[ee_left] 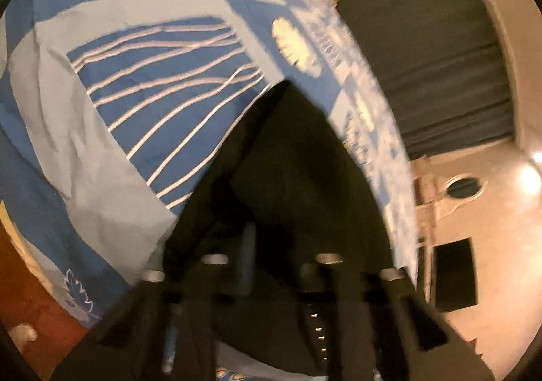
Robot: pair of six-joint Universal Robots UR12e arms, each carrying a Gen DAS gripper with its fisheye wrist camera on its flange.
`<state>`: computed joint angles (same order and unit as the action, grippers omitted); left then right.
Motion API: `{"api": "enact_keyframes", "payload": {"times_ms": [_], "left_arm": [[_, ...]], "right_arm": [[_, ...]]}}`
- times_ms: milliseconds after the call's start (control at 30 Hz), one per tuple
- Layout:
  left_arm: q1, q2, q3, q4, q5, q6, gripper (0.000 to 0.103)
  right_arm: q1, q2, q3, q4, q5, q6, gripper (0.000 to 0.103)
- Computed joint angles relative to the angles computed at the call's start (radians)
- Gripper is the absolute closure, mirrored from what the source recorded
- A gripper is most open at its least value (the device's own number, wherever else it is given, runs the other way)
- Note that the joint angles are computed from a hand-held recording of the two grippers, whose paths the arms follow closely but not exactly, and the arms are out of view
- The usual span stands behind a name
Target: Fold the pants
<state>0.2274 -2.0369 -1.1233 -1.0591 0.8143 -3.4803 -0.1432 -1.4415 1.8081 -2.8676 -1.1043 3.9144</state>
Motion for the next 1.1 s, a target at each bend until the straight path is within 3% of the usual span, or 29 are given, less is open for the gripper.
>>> {"api": "enact_keyframes", "payload": {"times_ms": [133, 367, 467, 533, 800, 967, 1067, 1100], "left_arm": [[0.006, 0.002, -0.025, 0.057, -0.026, -0.111, 0.089], [0.007, -0.003, -0.018, 0.042, -0.035, -0.113, 0.089], [0.010, -0.002, -0.024, 0.050, -0.041, -0.122, 0.089], [0.010, -0.003, -0.024, 0.051, -0.038, -0.120, 0.089], [0.012, 0.013, -0.021, 0.074, -0.023, -0.130, 0.089], [0.026, 0.046, -0.047, 0.074, -0.031, -0.088, 0.089], [0.030, 0.046, -0.054, 0.047, -0.029, -0.074, 0.089], [0.030, 0.044, -0.054, 0.040, -0.029, -0.084, 0.089]], "right_arm": [[0.006, 0.008, -0.015, 0.031, -0.037, 0.039, 0.019], [0.021, 0.032, -0.052, 0.081, -0.099, 0.088, 0.022], [0.027, 0.038, -0.064, 0.116, -0.135, 0.086, 0.049], [0.023, 0.039, -0.061, 0.124, -0.145, 0.084, 0.076], [0.012, -0.009, -0.013, -0.020, -0.137, 0.120, 0.097], [0.006, -0.047, 0.008, 0.004, -0.124, 0.088, 0.098], [-0.002, -0.049, 0.028, 0.014, -0.093, 0.127, 0.094], [-0.007, -0.045, 0.035, 0.008, -0.073, 0.161, 0.081]]}}
